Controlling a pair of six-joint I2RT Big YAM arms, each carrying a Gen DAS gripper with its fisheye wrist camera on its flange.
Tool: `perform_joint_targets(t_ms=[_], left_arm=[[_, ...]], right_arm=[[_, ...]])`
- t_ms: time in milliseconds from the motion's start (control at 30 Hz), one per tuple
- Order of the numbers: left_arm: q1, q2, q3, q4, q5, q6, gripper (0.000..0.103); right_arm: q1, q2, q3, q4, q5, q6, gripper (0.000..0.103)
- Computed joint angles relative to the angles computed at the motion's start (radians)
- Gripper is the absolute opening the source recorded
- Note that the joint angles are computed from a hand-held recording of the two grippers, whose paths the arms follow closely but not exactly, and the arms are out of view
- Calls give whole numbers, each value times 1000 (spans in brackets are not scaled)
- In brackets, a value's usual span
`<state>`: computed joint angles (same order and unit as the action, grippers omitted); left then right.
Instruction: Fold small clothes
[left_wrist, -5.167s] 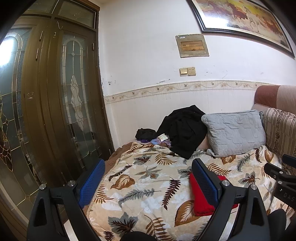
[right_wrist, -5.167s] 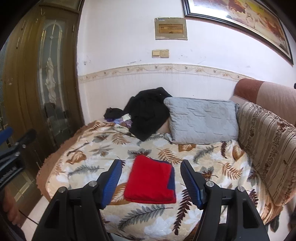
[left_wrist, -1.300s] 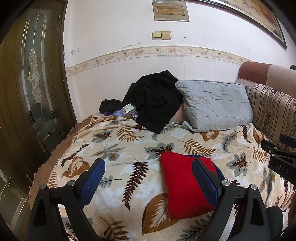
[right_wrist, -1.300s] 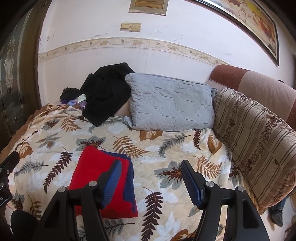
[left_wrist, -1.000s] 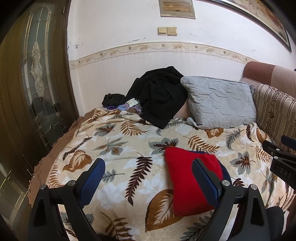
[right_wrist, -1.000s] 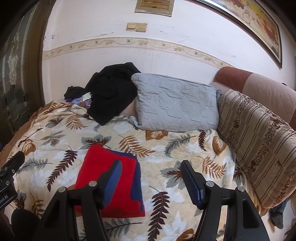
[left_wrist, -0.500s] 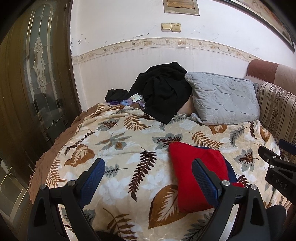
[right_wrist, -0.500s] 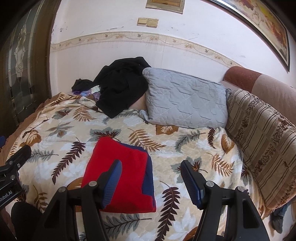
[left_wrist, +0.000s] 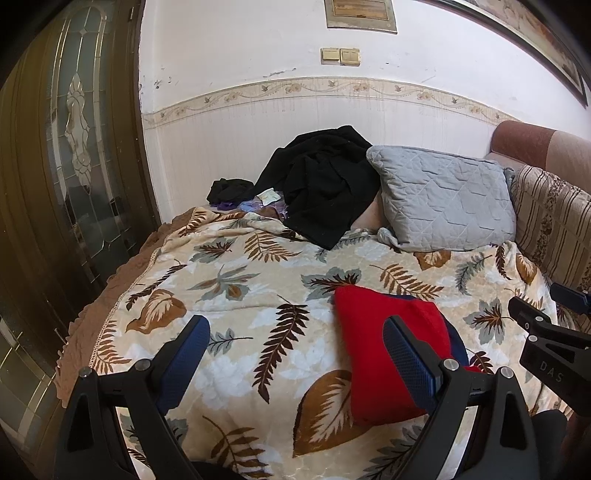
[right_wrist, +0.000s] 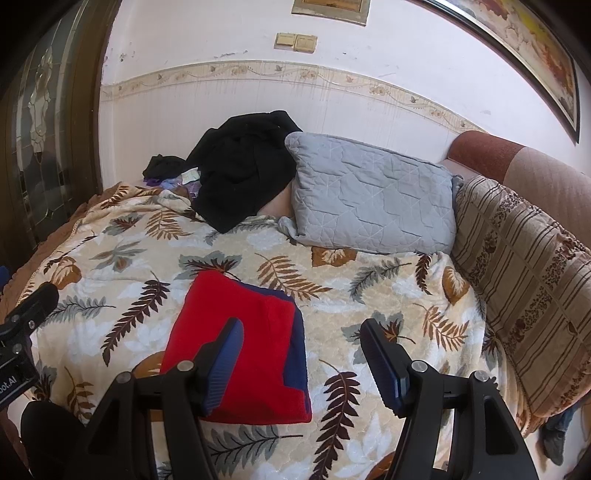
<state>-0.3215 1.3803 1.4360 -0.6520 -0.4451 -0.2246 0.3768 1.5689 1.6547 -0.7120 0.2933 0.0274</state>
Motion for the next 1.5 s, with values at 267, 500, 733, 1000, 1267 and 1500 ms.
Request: perform_joint_targets(t_ms=[267,500,733,1000,1267,1500], left_arm=[[-6,5,8,-15,4,-2,95],[-6,7,12,-16,2,-2,95],[-11,12,22,-19,0,-4,95],[-12,18,25,-39,14,-11,95],[-4,31,24,-49,19,-22,95],[2,33,21,-46,20,-25,95]], right_arm=[[-1,1,3,-3,-3,-1,70],[-8,4,-4,6,-10,2,70],[-14,8,0,7,-15,-4,70],[-15,8,0,5,-13,-7,70],[-16,5,-5,2,-17,-5,70],[-14,9,-2,0,-17,-13,70]])
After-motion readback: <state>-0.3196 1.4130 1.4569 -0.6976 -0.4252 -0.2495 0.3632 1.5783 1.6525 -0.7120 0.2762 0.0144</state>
